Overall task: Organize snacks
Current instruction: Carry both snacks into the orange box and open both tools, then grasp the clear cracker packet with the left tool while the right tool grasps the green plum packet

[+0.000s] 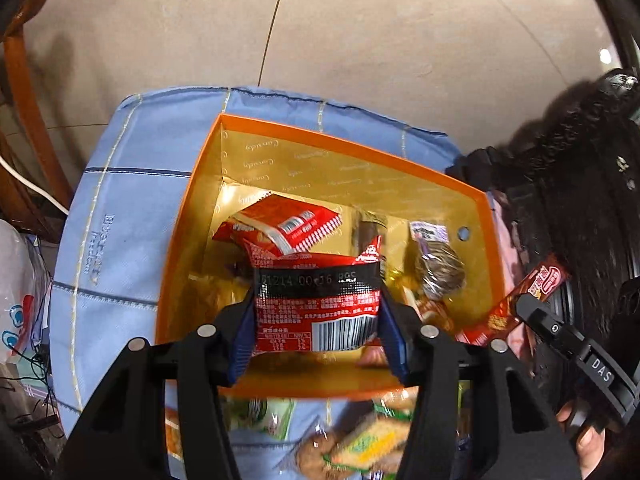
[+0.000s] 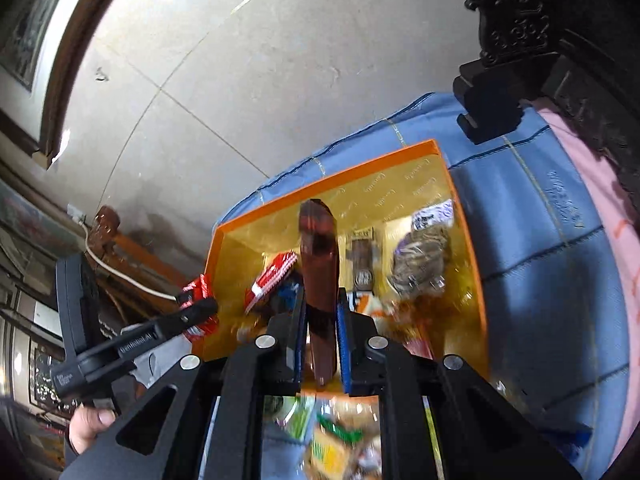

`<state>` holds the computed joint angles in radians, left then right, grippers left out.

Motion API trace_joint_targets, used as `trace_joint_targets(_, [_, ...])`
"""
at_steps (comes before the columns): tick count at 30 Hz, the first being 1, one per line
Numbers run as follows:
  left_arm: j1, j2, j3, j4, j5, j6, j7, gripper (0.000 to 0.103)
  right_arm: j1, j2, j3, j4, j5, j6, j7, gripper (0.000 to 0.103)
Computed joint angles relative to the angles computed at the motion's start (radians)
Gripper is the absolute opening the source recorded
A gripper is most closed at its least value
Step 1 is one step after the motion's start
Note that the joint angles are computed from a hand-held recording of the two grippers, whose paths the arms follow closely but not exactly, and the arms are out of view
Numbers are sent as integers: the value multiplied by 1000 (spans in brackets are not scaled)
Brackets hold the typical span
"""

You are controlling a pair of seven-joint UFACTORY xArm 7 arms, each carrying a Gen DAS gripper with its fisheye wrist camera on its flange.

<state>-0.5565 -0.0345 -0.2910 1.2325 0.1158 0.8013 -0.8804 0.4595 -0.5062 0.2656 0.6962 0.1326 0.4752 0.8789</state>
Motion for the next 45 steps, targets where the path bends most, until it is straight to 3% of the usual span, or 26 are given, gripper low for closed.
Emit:
trace_joint_targets(2, [2,38,3,16,14,3,-7,68,-60,40,46,9,-63,-28,53,16])
trace_joint_targets(3, [0,54,6,26,23,23,-14,83,-47,67,33,19,-59,-23,40,27])
trace_joint_targets(4, [-3,64,8,35,40,51,-33,91,-16,84,9,21,-27,-22,18,49])
trace_joint_targets(6, [-3,50,14,11,32,39,-29,92,-16,75,17,6,-15,-13,56,71])
trace_joint_targets(12, [31,-89,-2,-129,2,26,2,93,-8,-29,61,-48,-52,58,167,91])
trace_joint_targets(14, [9,-170,27,-217,-67,-30,51,93,14,-72,68,-65,-42,113,193,92])
trace_joint_targets(17, [46,-254,-22,-270,-16,48,-20,94,20,-129,104,-69,-76,193,226,96])
trace_joint_targets(20, [38,-362,-14,-371,-83,25,-6,95,79,-191,94,-112,-10,214,262,96])
trace_joint_targets(29, [13,-582,-32,-583,-226,118,-50,95,206,-331,112,-211,101,282,336,96])
trace_joint_targets(33, [-2,-598,-45,-640,-260,163,-72,95,255,-409,133,-261,149,334,410,96])
trace_joint_targets(37, [25,-592,-54,-677,-285,185,-186,95,293,-473,154,-285,163,381,461,96])
trace_joint_targets(45, [80,-399,-53,-560,-229,253,-348,97,343,-565,186,-314,181,443,538,97])
